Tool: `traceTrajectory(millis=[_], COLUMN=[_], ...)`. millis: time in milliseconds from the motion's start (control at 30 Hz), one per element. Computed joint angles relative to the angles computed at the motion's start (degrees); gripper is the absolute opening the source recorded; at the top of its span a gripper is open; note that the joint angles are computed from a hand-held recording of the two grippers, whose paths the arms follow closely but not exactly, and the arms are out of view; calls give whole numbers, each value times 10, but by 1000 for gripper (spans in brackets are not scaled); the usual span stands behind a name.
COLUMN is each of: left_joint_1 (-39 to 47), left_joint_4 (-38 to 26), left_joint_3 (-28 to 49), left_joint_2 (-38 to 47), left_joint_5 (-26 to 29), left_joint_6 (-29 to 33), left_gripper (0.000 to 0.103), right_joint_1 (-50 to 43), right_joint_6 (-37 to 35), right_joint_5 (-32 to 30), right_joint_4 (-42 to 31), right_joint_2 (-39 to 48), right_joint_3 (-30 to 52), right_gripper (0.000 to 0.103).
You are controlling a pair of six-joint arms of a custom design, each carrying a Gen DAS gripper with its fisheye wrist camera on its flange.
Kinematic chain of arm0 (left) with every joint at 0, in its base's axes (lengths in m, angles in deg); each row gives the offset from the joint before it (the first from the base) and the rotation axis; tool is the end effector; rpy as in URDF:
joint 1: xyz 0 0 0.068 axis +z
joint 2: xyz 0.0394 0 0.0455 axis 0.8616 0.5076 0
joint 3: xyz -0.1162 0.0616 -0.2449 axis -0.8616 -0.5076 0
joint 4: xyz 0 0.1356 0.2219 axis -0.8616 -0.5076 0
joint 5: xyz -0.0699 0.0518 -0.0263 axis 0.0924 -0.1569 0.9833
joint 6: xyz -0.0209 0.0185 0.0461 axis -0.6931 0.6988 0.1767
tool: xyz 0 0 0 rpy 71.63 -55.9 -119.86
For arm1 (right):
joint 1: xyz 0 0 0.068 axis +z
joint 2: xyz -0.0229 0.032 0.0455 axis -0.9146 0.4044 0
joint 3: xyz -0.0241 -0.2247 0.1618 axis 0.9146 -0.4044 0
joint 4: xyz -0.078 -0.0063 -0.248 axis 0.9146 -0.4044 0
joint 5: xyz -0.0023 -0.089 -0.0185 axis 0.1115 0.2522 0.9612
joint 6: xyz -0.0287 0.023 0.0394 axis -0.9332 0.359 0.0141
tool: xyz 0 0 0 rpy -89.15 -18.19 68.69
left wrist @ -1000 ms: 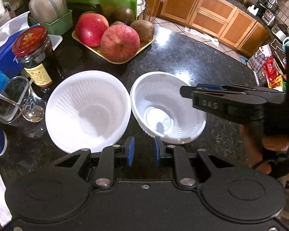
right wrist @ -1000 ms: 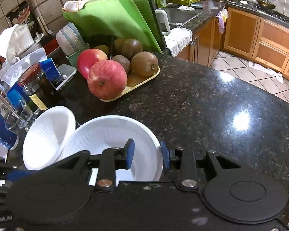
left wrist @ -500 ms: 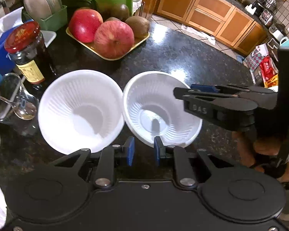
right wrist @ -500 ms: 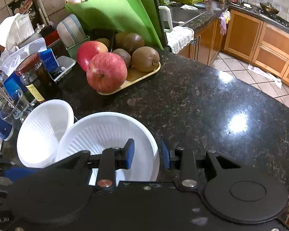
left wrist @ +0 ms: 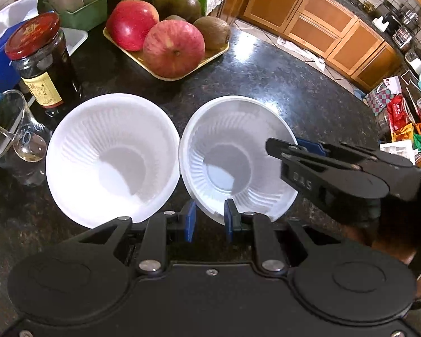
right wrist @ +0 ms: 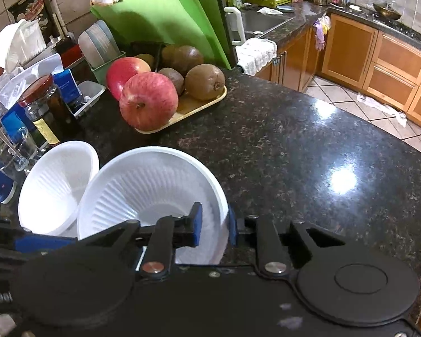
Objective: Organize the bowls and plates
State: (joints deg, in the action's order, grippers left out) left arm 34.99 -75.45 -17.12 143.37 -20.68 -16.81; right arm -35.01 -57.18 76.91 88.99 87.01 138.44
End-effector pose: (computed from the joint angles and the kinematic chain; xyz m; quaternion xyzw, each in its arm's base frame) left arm 0.1761 -0.0758 0.1065 -0.2019 0.9563 -0.0730 0.1986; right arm 0.3414 0.2136 0.0631 -0.2914 0.9062 0.1575 0.2630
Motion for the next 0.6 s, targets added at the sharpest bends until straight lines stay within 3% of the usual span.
traceTrajectory(millis=[500, 600], left_joint_1=[17, -2], left_joint_4=[-32, -39], left_joint_3=[-10, -5], left_joint_2=[-26, -30], left_joint_5=[22, 1], left_joint_6=[75, 74], left_gripper=[27, 27], right_joint_1=[2, 1], right_joint_6=[17, 22], right_joint_5=[-5, -9], right_joint_4=[-23, -26], right_joint_2=[-18, -35], right_joint_3=[-18, -35], right_gripper=[15, 15])
